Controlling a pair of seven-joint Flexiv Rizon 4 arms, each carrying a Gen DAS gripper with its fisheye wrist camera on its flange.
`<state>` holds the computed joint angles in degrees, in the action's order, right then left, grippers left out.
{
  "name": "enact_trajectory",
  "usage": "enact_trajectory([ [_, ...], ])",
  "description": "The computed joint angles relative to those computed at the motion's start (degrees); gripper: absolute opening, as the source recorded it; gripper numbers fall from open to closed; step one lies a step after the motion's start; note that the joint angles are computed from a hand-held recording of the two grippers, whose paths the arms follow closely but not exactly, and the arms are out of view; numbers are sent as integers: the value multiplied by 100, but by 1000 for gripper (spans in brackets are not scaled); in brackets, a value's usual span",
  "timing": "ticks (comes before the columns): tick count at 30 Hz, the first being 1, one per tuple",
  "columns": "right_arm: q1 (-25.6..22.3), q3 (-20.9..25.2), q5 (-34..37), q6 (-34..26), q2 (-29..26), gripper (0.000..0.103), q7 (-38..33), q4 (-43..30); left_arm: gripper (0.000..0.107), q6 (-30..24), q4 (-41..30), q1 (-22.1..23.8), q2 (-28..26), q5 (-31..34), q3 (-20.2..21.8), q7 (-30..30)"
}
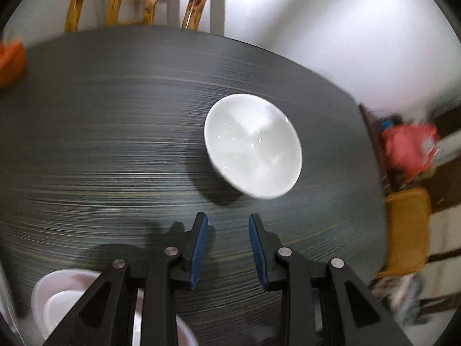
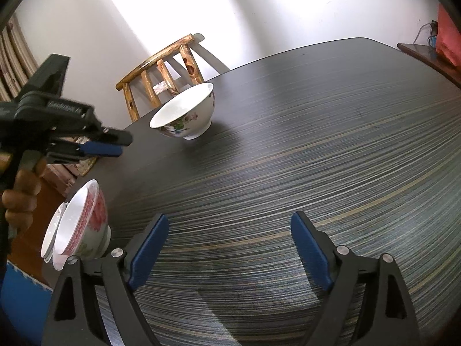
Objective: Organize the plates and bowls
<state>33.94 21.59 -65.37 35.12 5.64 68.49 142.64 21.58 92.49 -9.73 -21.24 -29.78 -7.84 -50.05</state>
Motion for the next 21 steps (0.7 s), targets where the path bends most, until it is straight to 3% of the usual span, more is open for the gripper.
enact_trajectory([
  [3,-34,-26,-128,84,40,88,80,54,30,-202,-272,39,-253,-208,-74,-236],
  [11,-81,-41,-217,179,37,90,88,57,30,-306,-785,-55,-641,33,-125,-505],
  [15,-44,41,101,21,128,90,149,68,30,-332,-788,-40,-696,0,-142,-574],
  [21,-267,-61,-73,476,511,90,349,365,30,-189,-772,-86,-760,10,-162,-642],
])
